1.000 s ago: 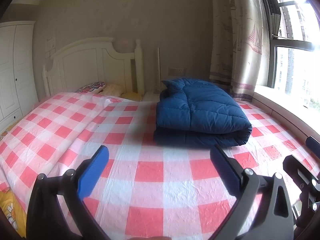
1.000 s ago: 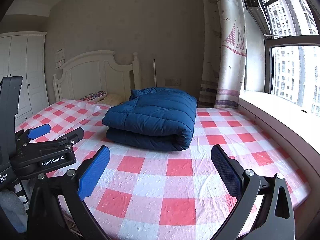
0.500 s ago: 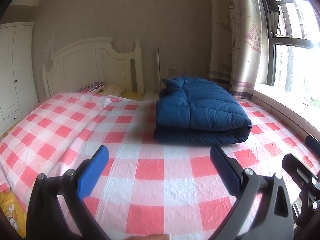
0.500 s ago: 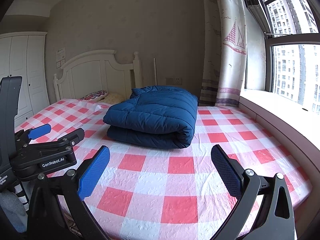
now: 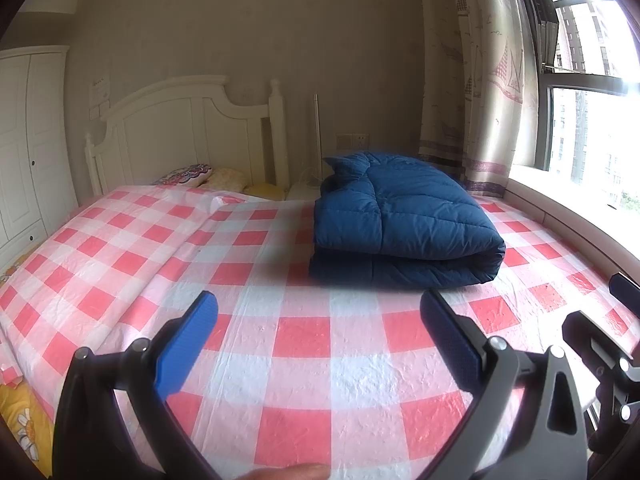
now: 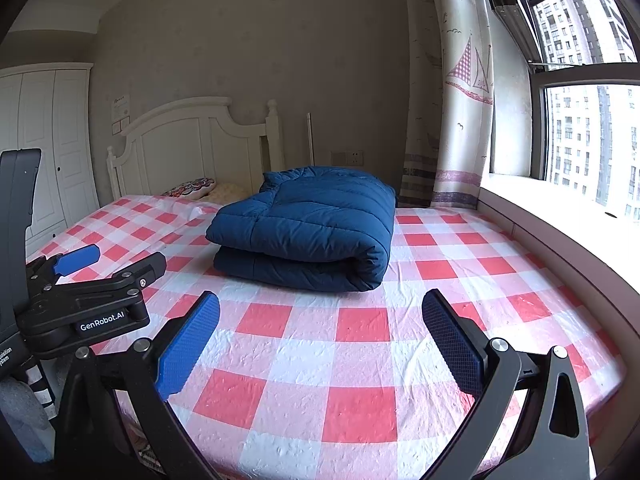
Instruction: Fold large clothes
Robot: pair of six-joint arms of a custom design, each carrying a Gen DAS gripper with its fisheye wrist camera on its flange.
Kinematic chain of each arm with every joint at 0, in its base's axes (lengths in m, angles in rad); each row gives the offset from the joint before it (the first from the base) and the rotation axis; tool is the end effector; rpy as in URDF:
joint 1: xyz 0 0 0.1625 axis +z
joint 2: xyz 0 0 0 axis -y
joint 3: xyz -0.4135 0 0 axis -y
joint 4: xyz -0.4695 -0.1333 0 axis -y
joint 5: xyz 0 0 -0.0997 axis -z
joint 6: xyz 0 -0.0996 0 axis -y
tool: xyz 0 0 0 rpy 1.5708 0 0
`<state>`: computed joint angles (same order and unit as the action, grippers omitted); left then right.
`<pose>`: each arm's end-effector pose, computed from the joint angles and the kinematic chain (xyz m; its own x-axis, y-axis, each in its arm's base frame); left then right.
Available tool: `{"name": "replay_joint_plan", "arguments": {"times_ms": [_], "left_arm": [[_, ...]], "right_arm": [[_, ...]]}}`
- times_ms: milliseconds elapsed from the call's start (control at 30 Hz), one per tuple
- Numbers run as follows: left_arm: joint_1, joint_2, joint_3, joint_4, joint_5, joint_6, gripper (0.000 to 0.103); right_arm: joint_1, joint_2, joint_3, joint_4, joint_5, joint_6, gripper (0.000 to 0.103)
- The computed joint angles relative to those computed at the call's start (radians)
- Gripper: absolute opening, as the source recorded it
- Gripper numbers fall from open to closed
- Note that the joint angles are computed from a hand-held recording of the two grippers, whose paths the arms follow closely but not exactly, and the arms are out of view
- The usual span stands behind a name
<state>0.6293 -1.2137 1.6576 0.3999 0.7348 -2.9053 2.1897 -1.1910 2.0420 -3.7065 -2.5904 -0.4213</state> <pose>-0.3133 -0.4844 0.2321 -0.6298 0.3477 -0.6946 0.7730 0.3686 -0.5164 0.3533 -0.4125 0.2744 -0.7550 0.2362 0.6117 -0.5177 0.3577 -0.7772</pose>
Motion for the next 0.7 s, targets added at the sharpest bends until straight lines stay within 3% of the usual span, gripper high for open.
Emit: {"name": "replay_joint_plan", "arguments": {"times_ms": [333,467,533,600,700], "left_arm": [[0.006,-0.001,-0.003,0.010,0.010,0.000,0.101],[0.038,0.034,-0.058,0.111,0.082,-0.048,0.101],[0.058,0.042,-0.080,0.106,0.074,-0.018,0.101],[0.096,0.083,-0.169,0.171,0.078,-0.009,0.101],[0.193,0.196,-0.419,0.346,0.040,-0.070,0.101]], "right_arm": [[-0.005,-0.002,0.010,0.018,0.004,0.018,0.098],[-0.012,-0.016,0.017,0.051,0.016,0.039,0.098],[-0.020,-0.039,0.024,0.093,0.033,0.050,0.097],[-0.030,-0.065,0.015,0.108,0.021,0.022,0.097],[-0.069,-0.118,-0.046,0.121,-0.103,-0.095,0.097]]}}
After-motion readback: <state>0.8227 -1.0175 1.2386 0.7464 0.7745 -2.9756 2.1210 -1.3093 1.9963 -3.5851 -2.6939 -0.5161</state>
